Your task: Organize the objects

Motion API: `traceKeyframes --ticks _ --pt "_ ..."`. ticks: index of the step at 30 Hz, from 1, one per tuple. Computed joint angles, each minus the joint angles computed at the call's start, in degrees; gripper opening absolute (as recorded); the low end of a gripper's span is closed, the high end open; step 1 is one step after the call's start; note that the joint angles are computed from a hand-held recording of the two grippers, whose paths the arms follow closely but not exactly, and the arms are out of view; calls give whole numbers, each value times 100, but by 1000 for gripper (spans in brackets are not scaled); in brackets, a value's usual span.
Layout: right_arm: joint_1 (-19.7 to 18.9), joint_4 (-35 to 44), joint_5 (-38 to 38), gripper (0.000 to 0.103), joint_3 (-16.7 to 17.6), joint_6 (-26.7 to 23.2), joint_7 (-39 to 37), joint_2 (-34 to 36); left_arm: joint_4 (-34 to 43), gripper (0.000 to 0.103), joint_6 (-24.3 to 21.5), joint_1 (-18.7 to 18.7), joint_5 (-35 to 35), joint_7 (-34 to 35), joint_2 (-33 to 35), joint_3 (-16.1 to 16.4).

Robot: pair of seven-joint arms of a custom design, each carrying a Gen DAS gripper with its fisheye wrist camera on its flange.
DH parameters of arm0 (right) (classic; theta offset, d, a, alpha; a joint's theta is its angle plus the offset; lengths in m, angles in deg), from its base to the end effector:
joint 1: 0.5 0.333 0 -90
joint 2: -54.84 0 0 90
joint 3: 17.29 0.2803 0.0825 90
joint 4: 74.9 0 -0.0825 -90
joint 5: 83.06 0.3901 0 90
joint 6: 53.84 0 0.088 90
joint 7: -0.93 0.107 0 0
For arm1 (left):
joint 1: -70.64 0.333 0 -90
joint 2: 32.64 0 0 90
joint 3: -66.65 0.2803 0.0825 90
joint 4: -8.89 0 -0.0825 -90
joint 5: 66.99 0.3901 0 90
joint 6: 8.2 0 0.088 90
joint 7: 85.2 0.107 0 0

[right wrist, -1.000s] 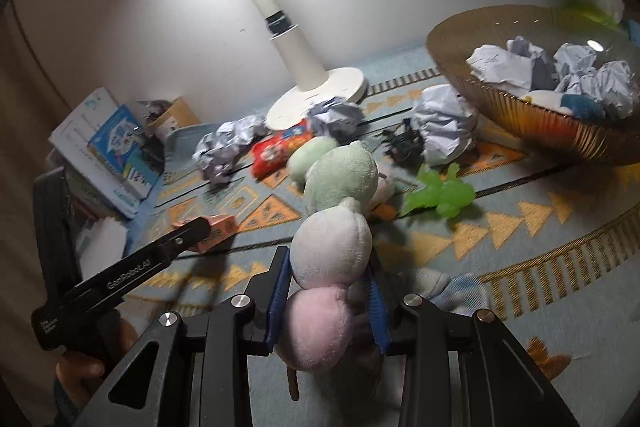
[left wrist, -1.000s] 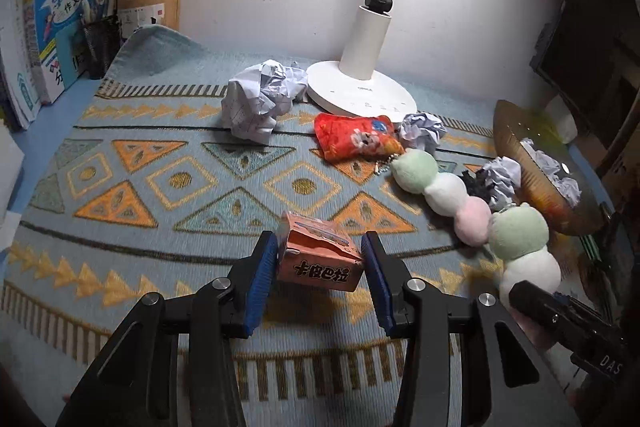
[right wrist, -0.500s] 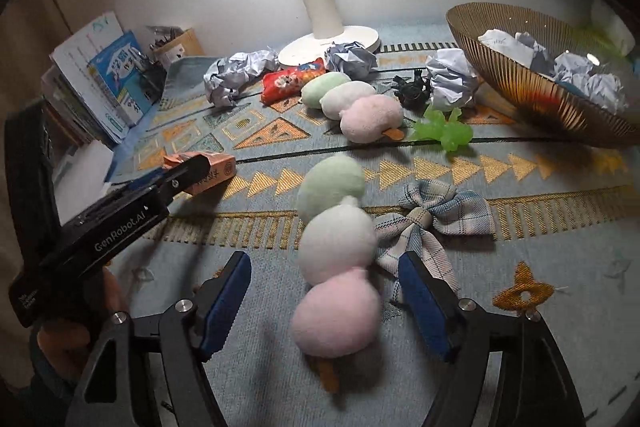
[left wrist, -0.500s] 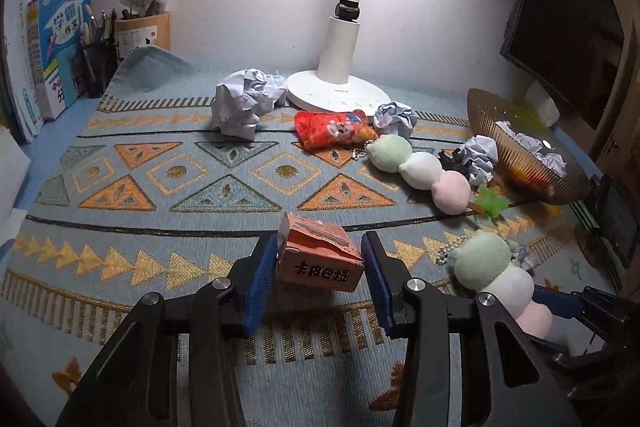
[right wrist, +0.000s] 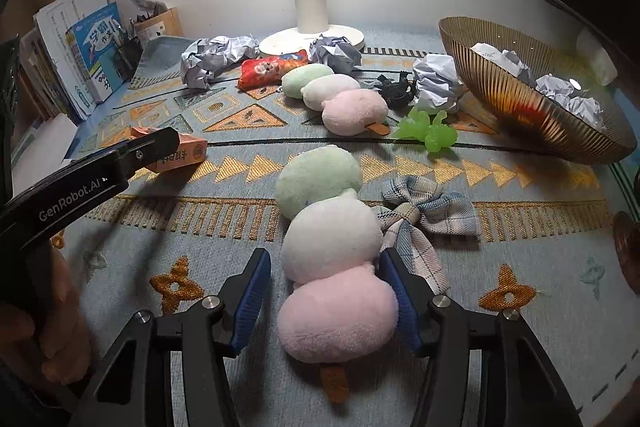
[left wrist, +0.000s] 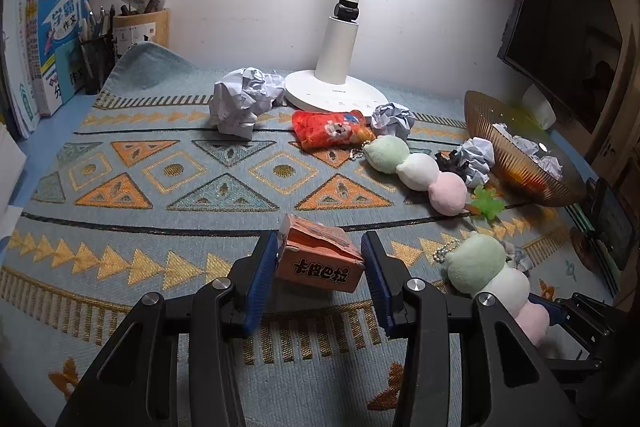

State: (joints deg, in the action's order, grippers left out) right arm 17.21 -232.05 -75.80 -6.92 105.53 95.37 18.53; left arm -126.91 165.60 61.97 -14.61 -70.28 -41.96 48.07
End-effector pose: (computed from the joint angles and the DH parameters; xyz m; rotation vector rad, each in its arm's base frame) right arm 0.3689 0.1879 0.4461 -2.0479 1.4916 -0.4591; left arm 0.4341 -0.2939 0.4182 -1.7396 1.8416 -1.0333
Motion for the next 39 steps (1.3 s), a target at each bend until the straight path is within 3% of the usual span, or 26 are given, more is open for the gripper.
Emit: traceKeyframes --ticks 2,4,8,10,12,15,17,19,23,25,27,28,30,33,36,39 --pt "-167 -11 -176 45 189 -16 134 -36 -1 41 2 -1 1 3 -3 3" --pt "-92 -38 -160 42 117 24 109 -55 2 41 3 9 31 -25 -5 -9" --pt "385 -149 374 40 -419 181 -155 -215 59 41 -154 -49 70 7 -20 -45" --pt "618 -188 763 40 -755 240 -403 -429 60 40 -50 -357 -630 709 -10 165" --pt "587 -176 1004 40 -881 267 -522 -680 211 40 15 -675 -1419 1506 42 316" --pt "188 -48 1112 40 -824 424 -487 -952 879 40 71 -817 -1744 2226 331 216" --pt "-256 167 1053 40 -691 620 -340 -913 1525 40 66 -1161 -2916 3567 780 296" --pt "-819 475 920 40 -481 772 -37 -709 2330 40 -20 -1232 -4214 4892 1375 99" --pt "-1472 1161 710 40 -397 916 376 -5 4141 40 -510 -1451 -3974 5064 2706 43" --pt "-1788 1474 479 40 -283 957 545 403 4918 40 -813 -1675 -3787 4928 3259 205" --pt "-1761 1712 434 41 -411 1011 587 776 5483 42 -1002 -1549 -4054 5253 3726 -27" --pt "-1672 1808 487 42 -535 1115 475 965 5756 57 -1168 -1524 -4169 5403 3935 -105" --pt "-1926 2107 138 57 -411 890 659 1302 6105 80 -1493 -1600 -4262 5505 4176 -53" --pt "-1490 2102 424 58 -836 829 265 1373 5659 80 -1341 -1527 -4367 5610 3935 -33" --pt "-1107 1769 791 58 -1062 747 -85 1064 4539 80 -986 -1158 -4686 5773 3201 -200" --pt "-1029 1230 957 61 -901 598 -31 512 3246 80 -638 -695 -5280 6171 2299 -459"
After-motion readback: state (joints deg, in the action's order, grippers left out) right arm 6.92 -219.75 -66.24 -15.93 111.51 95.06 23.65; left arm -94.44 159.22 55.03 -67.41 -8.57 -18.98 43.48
